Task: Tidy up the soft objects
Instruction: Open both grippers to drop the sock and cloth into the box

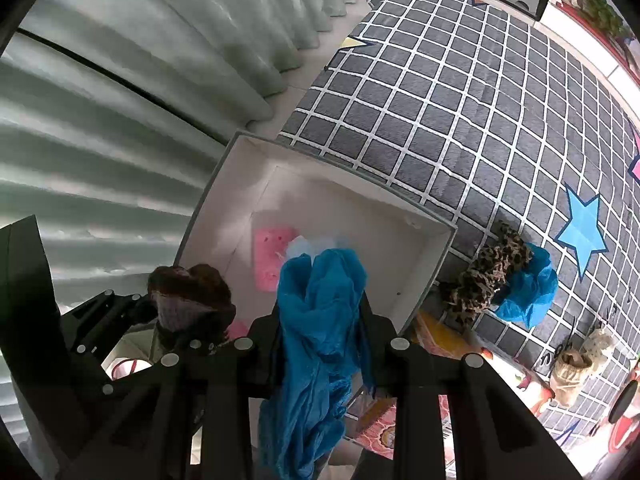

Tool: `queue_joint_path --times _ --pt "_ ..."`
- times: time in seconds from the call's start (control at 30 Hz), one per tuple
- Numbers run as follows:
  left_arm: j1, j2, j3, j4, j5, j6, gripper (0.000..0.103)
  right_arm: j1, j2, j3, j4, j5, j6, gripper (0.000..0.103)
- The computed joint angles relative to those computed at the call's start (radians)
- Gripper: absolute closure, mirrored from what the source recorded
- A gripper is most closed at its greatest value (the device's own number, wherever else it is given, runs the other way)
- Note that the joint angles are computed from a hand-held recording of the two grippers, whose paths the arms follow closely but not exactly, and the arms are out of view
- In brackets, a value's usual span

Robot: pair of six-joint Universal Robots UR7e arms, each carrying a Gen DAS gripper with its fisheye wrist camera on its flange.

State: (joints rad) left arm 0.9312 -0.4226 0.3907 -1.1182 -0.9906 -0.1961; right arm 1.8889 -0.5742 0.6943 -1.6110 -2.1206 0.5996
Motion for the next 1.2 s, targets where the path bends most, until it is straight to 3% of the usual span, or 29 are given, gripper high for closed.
queue_joint_path --times 0.73,0.83,0.9,0.97,1.0,1.03,1.17,1.2 --pt "0.001 0.006 0.009 0.023 0.004 -0.012 0.056 -0.020 0.004 0.008 -0.019 0.042 0.002 0.072" --pt "0.001 -0.002 0.021 0.009 -0.003 -0.009 0.052 -0.021 0.000 0.017 -0.030 0.046 -0.010 0.072" --pt "-0.001 -0.013 0.040 -0.005 0.002 -0.007 0.044 -0.023 -0.005 0.023 -0.037 0.052 -0.015 0.071" --pt "-0.005 -0.034 0.080 -0.043 0.012 0.005 0.029 -0.024 -0.012 0.033 -0.045 0.053 -0.014 0.059" --pt "-0.007 -0.046 0.102 -0.065 0.014 0.014 0.025 -0.024 -0.017 0.042 -0.056 0.057 -0.013 0.046" --pt "-0.008 -0.053 0.114 -0.076 0.013 0.020 0.023 -0.025 -0.023 0.053 -0.071 0.062 -0.016 0.041" --pt "-0.008 -0.052 0.108 -0.065 -0.011 0.018 0.022 -0.022 -0.025 0.055 -0.072 0.056 -0.022 0.038" --pt "-0.007 -0.058 0.120 -0.077 -0.017 0.013 0.021 -0.021 -0.028 0.059 -0.076 0.057 -0.023 0.026"
